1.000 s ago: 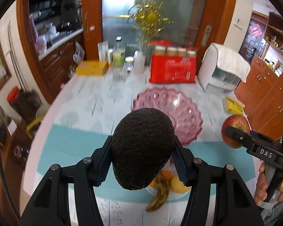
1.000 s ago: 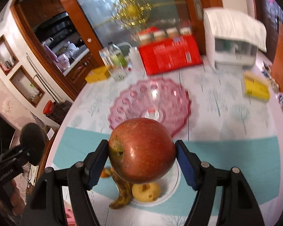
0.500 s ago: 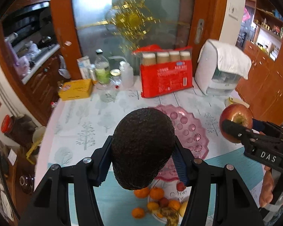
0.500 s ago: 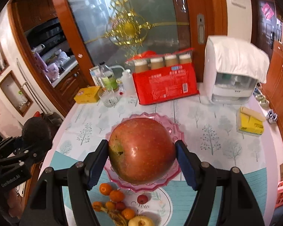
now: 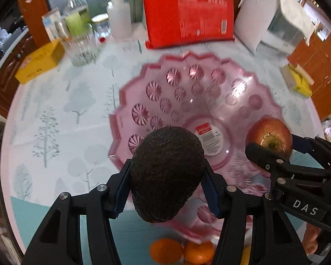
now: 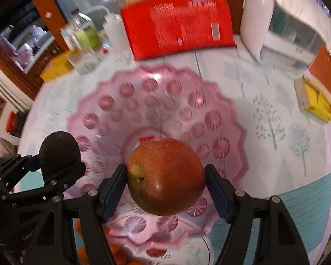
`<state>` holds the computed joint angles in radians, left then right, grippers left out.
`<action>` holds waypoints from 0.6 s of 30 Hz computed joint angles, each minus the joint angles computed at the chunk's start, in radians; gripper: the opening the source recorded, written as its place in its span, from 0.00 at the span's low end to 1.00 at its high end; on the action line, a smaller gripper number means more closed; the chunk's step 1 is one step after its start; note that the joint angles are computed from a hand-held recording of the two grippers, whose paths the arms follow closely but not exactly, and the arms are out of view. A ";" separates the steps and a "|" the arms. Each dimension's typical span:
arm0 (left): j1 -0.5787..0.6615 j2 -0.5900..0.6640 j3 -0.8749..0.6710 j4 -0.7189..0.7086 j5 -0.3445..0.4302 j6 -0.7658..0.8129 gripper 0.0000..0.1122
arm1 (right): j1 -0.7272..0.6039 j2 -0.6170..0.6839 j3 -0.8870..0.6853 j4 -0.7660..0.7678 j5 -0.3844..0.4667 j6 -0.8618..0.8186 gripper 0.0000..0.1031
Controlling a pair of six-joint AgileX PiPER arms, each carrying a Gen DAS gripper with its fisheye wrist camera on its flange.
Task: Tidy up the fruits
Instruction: 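Lift and carry the red apple with the right tool while the left carries the avocado to the pink bowl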
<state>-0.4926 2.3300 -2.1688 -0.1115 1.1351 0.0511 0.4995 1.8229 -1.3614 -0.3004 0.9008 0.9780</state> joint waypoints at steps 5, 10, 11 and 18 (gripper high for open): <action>-0.012 0.065 -0.047 0.006 -0.024 0.048 0.51 | -0.018 0.061 0.003 -0.004 -0.023 0.011 0.70; -0.018 0.096 -0.069 -0.012 -0.042 0.069 0.51 | -0.039 0.066 0.040 -0.013 -0.074 0.010 0.70; -0.016 0.102 -0.074 -0.020 -0.045 0.072 0.51 | -0.043 0.067 0.041 -0.009 -0.081 0.007 0.70; 0.009 0.133 -0.126 -0.094 0.002 0.121 0.56 | -0.042 0.062 0.072 -0.045 -0.140 0.031 0.71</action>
<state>-0.4838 2.4626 -2.2952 -0.2058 1.1371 0.1721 0.4577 1.8844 -1.2889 -0.3456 0.7606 1.0087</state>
